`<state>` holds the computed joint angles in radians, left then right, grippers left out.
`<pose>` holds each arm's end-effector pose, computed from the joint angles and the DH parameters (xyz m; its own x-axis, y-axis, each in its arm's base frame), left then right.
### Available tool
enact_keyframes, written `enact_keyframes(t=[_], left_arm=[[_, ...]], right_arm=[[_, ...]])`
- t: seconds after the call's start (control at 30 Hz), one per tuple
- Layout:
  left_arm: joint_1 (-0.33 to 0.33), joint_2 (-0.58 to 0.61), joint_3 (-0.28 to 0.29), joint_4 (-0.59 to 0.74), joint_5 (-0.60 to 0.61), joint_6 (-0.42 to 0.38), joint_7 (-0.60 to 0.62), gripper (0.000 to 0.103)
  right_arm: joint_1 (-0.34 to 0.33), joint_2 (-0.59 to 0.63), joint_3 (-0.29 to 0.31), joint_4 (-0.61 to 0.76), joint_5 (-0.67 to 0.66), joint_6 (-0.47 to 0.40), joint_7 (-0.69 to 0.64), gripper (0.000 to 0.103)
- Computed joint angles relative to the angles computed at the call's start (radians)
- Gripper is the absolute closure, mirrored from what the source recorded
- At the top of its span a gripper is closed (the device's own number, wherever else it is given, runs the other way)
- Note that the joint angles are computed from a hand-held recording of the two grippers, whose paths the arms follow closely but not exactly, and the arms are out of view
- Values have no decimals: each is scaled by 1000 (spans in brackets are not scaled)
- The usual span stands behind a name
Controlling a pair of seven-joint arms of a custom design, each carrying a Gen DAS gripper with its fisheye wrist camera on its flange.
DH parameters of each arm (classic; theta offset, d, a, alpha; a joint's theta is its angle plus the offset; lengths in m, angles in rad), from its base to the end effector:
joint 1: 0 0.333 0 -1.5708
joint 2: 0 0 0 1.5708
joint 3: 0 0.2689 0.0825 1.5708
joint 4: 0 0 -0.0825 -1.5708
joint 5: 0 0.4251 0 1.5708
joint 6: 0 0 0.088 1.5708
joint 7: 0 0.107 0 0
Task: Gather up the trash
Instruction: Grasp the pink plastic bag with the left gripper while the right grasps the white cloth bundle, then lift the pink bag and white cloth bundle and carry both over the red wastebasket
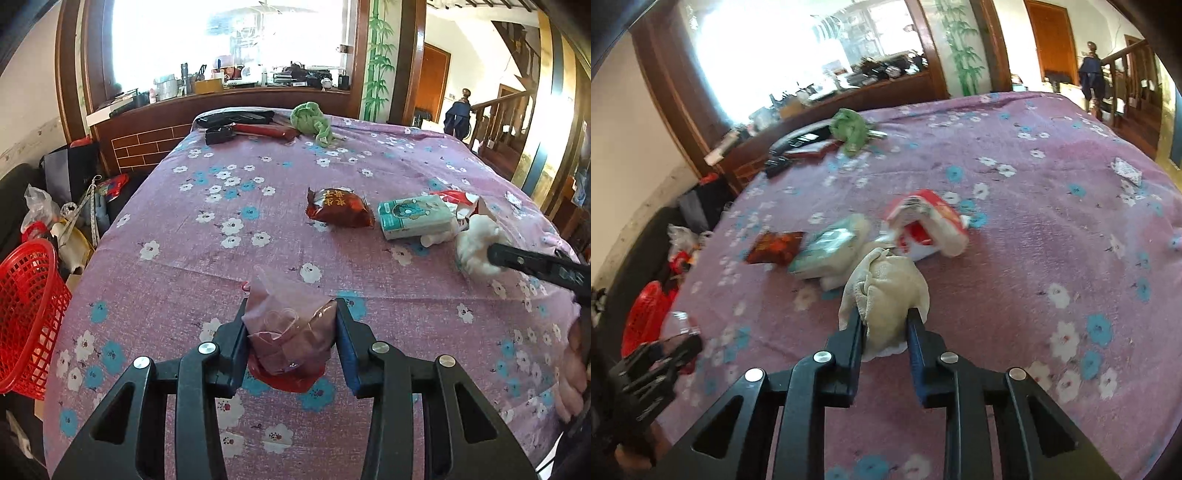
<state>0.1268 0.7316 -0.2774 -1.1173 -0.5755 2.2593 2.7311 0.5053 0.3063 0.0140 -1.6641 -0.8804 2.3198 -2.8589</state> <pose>0.7930 -0.0677 0.3987 -0.8051 -0.5918 0.0393 -0.4367 0.5467 -0.7144 0.6198 0.3370 0.4108 -0.6148 -0.7254 -0.3095 -0.4229 0.6345 -0.6469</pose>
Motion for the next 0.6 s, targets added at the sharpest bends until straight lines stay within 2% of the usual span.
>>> enact_keyframes(t=[0.13, 0.3, 0.6], left_arm=[[6, -4, -3, -9, -11, 11, 2, 63], [6, 3, -3, 1, -12, 6, -3, 63], [1, 13, 1, 16, -4, 6, -23, 63]], right_arm=[[34, 41, -5, 50, -78, 32, 46, 79], [86, 139, -29, 177, -126, -7, 20, 78], [107, 158, -60, 192, -123, 27, 2, 78]])
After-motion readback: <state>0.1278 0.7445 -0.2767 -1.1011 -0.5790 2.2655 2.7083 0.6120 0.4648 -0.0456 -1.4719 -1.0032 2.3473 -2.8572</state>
